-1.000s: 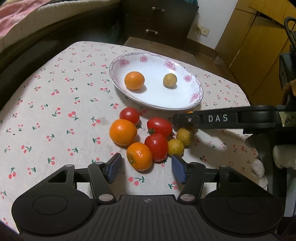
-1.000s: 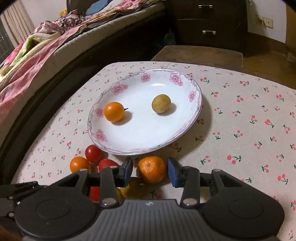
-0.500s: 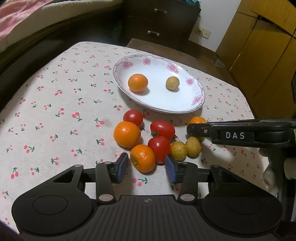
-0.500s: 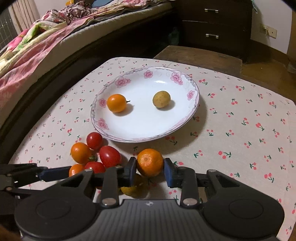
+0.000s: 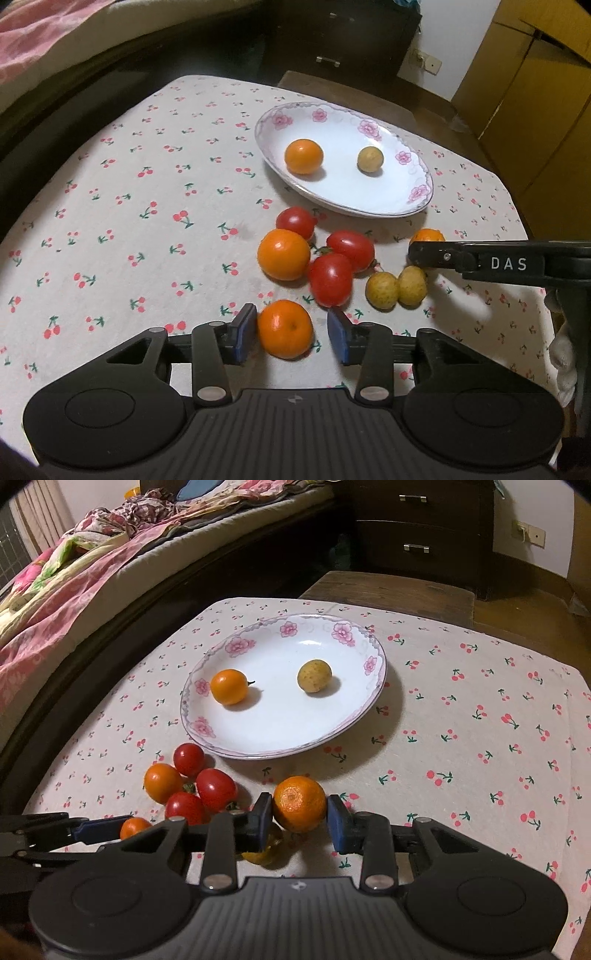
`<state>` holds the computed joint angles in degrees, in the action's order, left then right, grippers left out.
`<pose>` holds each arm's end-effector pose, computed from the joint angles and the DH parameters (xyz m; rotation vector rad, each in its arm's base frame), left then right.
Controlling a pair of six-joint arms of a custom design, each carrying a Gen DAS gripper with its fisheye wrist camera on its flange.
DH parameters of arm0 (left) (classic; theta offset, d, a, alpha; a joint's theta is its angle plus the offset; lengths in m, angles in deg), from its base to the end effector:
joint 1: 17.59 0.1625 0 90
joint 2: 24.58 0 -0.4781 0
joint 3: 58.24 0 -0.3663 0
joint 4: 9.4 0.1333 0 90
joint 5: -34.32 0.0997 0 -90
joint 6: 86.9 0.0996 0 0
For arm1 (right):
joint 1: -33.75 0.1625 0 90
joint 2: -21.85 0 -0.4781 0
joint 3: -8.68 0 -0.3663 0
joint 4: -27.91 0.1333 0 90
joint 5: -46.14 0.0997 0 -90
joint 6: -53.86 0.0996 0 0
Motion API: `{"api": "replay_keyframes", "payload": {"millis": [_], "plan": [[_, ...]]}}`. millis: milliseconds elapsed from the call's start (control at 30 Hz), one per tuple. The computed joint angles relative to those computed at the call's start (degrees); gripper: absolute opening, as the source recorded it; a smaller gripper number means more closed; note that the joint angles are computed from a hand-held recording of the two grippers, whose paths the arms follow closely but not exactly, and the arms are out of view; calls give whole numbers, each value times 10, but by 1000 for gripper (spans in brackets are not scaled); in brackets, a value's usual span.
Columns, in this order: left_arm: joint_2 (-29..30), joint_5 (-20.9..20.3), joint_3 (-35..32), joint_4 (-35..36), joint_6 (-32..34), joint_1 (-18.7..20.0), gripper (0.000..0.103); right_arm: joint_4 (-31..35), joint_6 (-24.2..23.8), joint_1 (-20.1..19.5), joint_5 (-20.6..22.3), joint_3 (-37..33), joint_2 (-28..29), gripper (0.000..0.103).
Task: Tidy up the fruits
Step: 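Grasp a mandarin with the right tool while left tool grasps another mandarin, then lift both held mandarins and carry them over the white bowl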
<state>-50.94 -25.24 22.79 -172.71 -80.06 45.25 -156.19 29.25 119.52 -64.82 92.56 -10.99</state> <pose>-0.1844 -0.7620 0.0264 0.6549 2.5428 -0.5496 0.0407 -0.7735 0.1371 0.2612 -2.4786 0.8352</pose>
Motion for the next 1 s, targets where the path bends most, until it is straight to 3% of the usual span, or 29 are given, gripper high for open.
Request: {"api": "replay_keyframes", "payload": {"millis": [200, 333, 467, 667, 1000], "plan": [[10, 27, 9, -31, 49, -8, 49, -10, -9, 2, -7, -1, 4, 30], [15, 46, 10, -42, 77, -12, 41, -11, -13, 2, -18, -4, 8, 30], [19, 63, 14, -53, 109, -16, 41, -14, -15, -1, -20, -3, 10, 30], [13, 50, 15, -42, 102, -13, 40, -22, -33, 3, -28, -5, 14, 30], [2, 21, 21, -48, 94, -17, 40, -41, -20, 2, -11, 13, -3, 30]]}}
